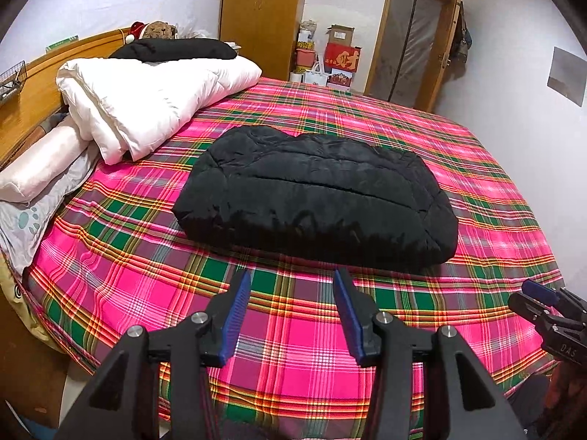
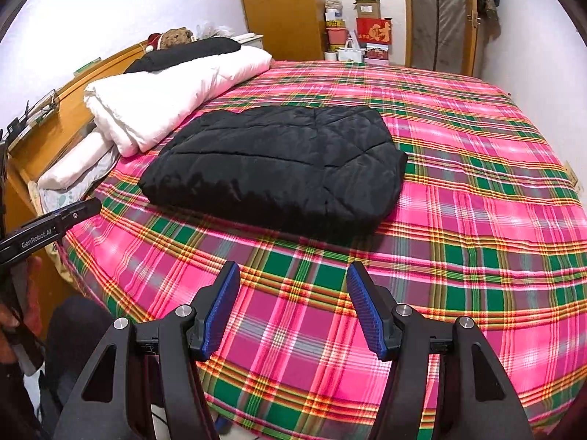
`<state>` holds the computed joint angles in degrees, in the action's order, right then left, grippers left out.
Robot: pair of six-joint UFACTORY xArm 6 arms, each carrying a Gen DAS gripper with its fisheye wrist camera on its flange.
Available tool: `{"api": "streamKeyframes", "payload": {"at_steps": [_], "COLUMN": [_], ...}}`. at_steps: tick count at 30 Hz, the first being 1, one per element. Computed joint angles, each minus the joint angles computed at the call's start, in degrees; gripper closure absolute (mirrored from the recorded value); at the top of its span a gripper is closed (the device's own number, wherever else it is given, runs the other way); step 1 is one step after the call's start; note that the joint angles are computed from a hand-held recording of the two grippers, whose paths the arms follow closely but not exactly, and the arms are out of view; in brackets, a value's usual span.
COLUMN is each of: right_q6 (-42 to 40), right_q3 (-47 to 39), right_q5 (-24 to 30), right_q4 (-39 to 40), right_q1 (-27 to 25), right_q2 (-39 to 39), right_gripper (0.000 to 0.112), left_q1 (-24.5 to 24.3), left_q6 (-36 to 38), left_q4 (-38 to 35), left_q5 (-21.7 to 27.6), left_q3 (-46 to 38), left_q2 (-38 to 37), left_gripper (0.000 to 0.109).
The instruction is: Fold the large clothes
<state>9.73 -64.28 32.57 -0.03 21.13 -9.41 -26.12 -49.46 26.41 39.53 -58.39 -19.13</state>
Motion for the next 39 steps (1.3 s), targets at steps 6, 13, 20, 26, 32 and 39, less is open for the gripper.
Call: {"api": "streamKeyframes", "payload": {"at_steps": [6,13,20,26,32,39], "right_q6": [0.5,1.2,1.3,1.4,1.4,1.3], "right_q3": [-0.1,-0.3,-0.5,-0.5,-0.6,-0.5], "right_q5": [0.5,1.0,1.3,1.5,1.5,1.5], "right_q4": [-0.4,-0.7,-0.6,-0.4,-0.2,-0.1], "right_q1": [0.3,0.7,0.8,0.8,0.8,0.8], "right_q2": [0.0,0.2,0.4,0.5,0.5,0.5], "right_gripper": [0.051,0.051,0.051,0.051,0.051,0.051], "left_q1": [-0.1,-0.3,-0.2,-0.1,-0.4,-0.5], "left_q6": [-0.3,-0.5,-0.4,-0.2,-0.5,-0.9], "left_q4": [0.1,0.1,-0.4,-0.5,0.2,-0.4], "left_q5": [-0.1,-0.3,-0.6,-0.7,1.0,-0.4], "left_q3": [0.4,0.7,0.9,1.0,0.4,1.2], "left_q2": [-0.4,-0.6,-0.7,-0.7,-0.3,-0.7], "left_gripper": [0.060,0.060,0.060,0.060,0.060,0.060]}}
